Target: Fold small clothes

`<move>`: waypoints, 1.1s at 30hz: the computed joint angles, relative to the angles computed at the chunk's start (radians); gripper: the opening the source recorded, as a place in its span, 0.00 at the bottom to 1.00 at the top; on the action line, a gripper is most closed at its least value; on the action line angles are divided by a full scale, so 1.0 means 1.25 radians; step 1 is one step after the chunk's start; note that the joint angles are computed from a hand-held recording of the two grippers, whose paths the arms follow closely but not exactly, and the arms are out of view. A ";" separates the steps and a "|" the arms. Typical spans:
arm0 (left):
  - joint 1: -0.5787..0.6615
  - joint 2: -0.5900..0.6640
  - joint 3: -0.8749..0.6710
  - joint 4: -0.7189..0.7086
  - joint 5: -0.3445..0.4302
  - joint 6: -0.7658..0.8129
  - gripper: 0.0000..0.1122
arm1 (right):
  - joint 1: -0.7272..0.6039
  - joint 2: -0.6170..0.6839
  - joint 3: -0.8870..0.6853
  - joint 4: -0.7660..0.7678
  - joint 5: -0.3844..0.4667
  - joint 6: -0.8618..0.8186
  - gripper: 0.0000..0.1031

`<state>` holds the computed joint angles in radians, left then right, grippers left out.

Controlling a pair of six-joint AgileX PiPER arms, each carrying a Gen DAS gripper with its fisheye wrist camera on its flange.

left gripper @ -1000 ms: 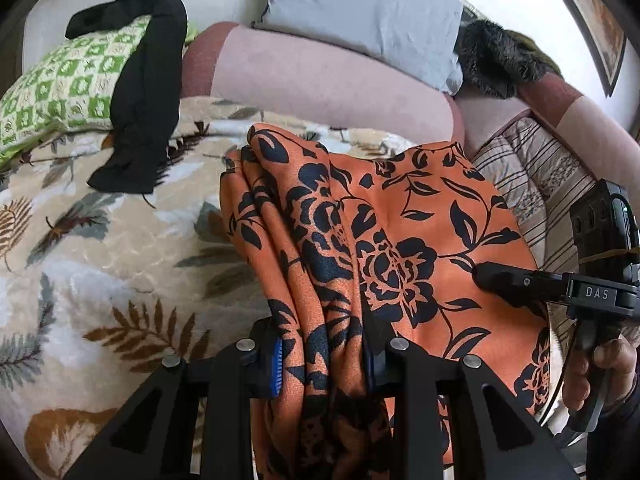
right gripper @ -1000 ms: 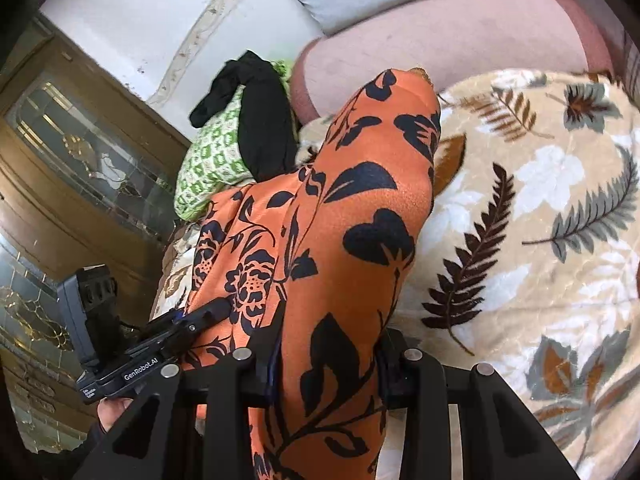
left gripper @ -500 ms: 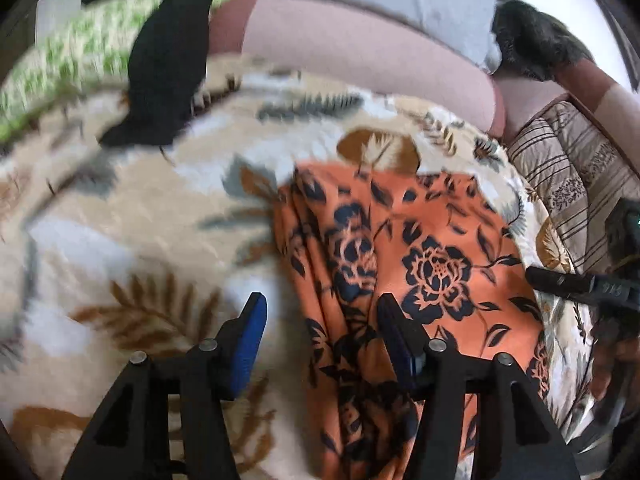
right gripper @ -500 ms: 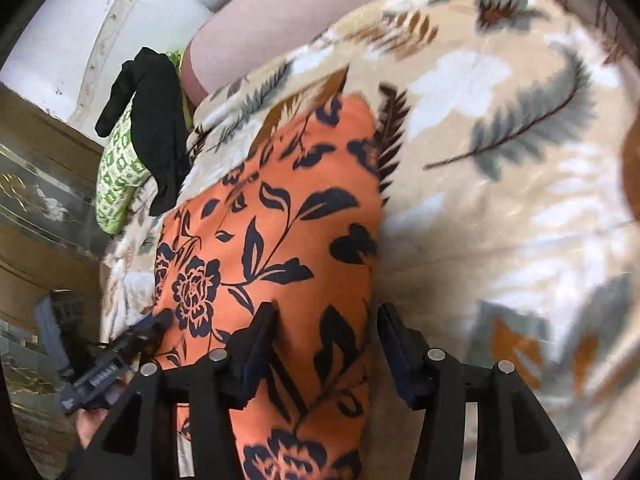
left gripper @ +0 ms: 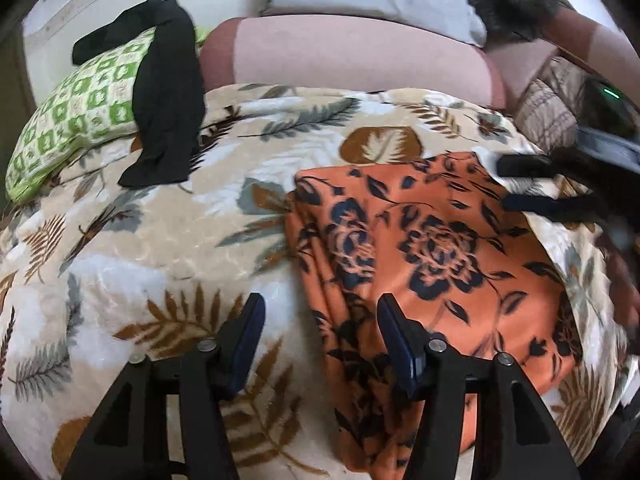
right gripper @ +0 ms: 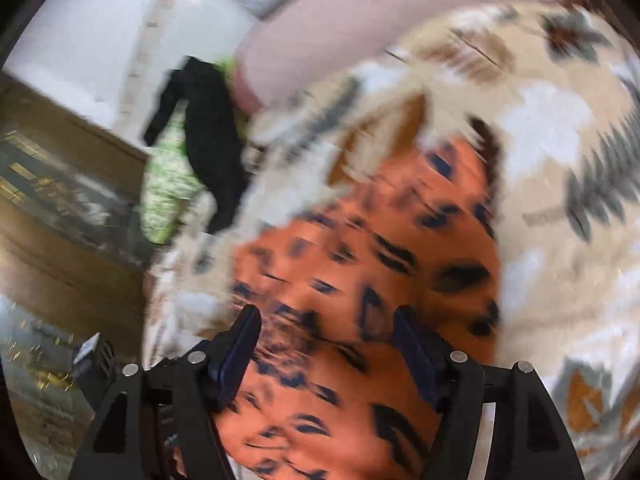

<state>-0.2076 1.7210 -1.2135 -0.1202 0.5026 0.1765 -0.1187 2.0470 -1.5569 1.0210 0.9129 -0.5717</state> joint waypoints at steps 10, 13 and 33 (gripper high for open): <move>-0.019 -0.024 0.020 0.127 0.025 -0.127 0.55 | 0.024 -0.082 0.092 0.010 -0.081 0.029 0.75; -0.017 -0.059 0.050 0.124 0.031 -0.141 0.55 | 0.028 -0.216 0.271 -0.004 -0.129 0.023 0.75; -0.068 -0.312 0.160 0.172 0.153 -0.247 0.64 | 0.098 -0.353 0.537 -0.038 -0.257 0.059 0.82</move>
